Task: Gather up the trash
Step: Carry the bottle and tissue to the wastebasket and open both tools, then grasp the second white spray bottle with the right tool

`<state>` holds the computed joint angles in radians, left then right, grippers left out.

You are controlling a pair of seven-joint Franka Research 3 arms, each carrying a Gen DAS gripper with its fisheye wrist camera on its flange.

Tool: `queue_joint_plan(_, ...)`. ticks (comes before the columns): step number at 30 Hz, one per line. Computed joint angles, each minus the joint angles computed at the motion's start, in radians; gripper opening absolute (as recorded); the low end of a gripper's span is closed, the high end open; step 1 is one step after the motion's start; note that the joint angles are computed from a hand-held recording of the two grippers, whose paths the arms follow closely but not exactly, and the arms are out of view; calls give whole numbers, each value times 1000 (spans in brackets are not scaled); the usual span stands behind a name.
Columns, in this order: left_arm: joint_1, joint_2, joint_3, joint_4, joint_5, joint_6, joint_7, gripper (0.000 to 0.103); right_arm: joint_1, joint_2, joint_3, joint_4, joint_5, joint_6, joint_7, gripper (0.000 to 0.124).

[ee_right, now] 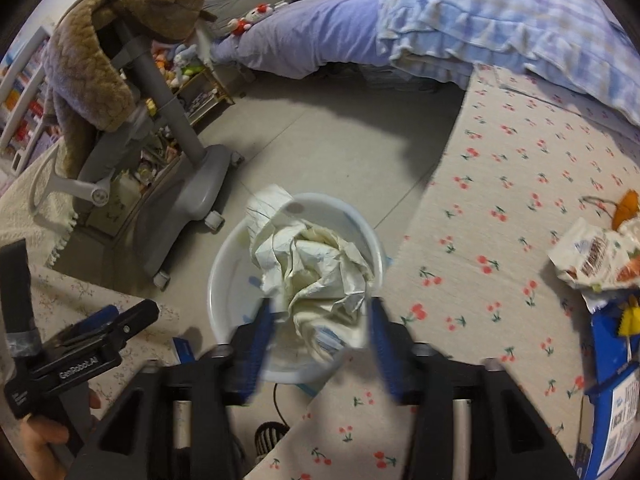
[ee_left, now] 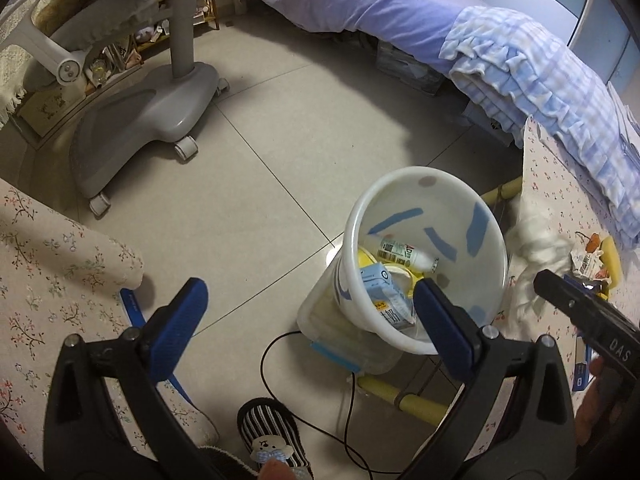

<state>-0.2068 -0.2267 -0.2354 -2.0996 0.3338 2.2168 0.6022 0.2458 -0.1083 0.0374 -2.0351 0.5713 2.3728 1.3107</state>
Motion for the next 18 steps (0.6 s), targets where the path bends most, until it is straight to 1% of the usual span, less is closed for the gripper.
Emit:
queue_joint_plan(1, 1, -1, 1, -2, 0, 2, -1, 102, 0, 1, 4, 2, -17, 6, 10, 78)
queue_joint_plan(2, 2, -5, 2, -6, -1, 4, -4, 102, -1, -7, 7, -6, -34, 24, 19, 79)
queue_joint_plan(7, 4, -14, 6, -19, -18, 20, -16, 102, -11, -36, -5, -24, -56, 20, 34, 80)
queue_joint_plan(10, -2, -10, 5, -17, -32, 29, -7, 102, -23, -60, -16, -44, -63, 23, 32, 84)
queue_joint_plan(18, -24, 9, -6, -1, -57, 39, 11, 102, -87, -147, -55, -114, -132, 1, 19, 84)
